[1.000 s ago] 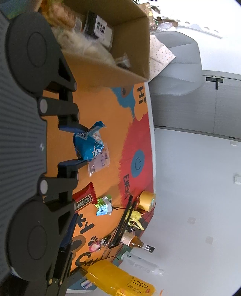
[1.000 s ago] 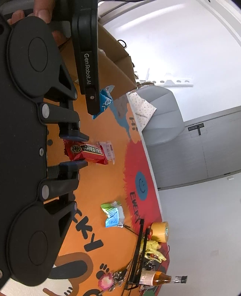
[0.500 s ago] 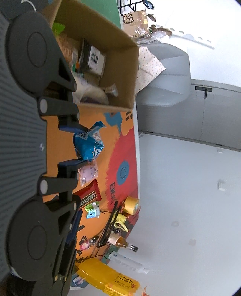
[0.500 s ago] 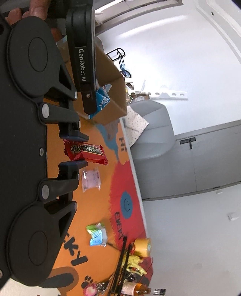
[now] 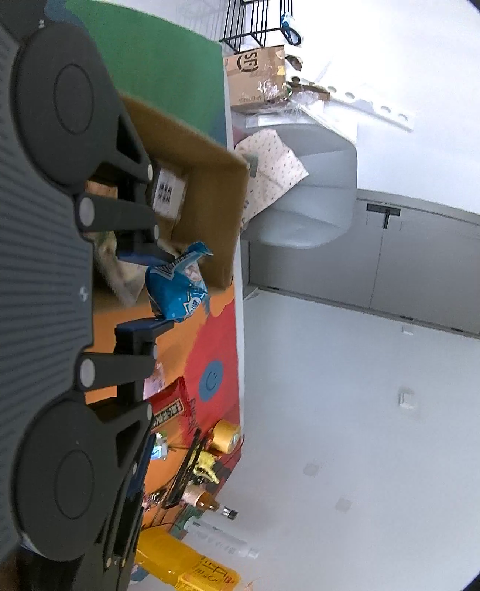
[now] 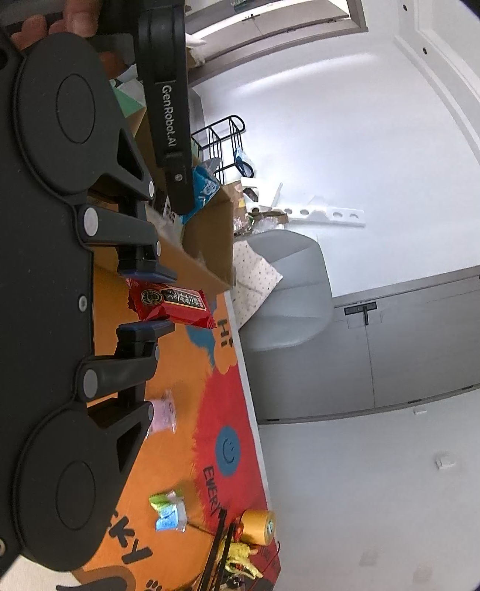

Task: Organize snacks
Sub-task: 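Carry the red snack bar and blue candy with both grippers toward the box, then open both grippers over the box to drop the bar and candy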

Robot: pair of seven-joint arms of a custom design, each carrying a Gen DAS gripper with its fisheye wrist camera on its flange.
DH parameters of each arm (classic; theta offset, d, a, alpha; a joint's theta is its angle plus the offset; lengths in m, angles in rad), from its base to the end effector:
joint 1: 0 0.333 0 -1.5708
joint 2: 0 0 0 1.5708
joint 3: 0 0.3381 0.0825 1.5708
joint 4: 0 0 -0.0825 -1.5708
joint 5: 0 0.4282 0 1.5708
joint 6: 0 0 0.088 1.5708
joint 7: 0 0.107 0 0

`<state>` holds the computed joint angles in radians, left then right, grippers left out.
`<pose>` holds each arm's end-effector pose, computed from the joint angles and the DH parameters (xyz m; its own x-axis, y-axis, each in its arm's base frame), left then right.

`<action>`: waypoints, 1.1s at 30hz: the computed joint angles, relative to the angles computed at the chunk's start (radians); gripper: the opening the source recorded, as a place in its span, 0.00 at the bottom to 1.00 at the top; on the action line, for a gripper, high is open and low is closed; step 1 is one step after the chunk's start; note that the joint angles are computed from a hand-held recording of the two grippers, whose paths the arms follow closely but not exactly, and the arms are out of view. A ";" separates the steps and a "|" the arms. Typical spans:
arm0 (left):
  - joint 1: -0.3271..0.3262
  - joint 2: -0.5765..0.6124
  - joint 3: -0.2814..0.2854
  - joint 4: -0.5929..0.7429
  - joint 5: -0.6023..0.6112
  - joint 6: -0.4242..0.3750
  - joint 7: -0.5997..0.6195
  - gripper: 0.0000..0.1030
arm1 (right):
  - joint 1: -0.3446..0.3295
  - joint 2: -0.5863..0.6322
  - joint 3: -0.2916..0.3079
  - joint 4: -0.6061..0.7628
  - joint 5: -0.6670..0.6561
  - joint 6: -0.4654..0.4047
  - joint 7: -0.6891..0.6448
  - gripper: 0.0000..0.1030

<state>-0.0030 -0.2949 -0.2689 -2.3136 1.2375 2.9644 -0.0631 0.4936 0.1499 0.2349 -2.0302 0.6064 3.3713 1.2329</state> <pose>0.4848 -0.2113 0.5263 0.0766 -0.9782 0.1931 -0.4670 -0.2063 -0.8599 0.5321 0.3805 0.5039 0.4699 -0.8563 -0.2143 -0.4568 -0.0281 -0.8891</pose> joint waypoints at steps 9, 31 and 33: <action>0.046 -0.043 0.031 -0.041 -0.001 0.013 0.053 0.27 | 0.076 0.030 -0.044 0.058 0.048 0.007 -0.058 0.19; 0.192 -0.077 0.020 -0.123 -0.159 0.171 0.236 0.56 | 0.346 0.185 -0.311 0.275 -0.024 -0.129 0.025 0.19; 0.220 -0.100 0.005 -0.142 -0.163 0.182 0.217 0.60 | 0.340 0.197 -0.305 0.289 -0.047 -0.138 0.049 0.19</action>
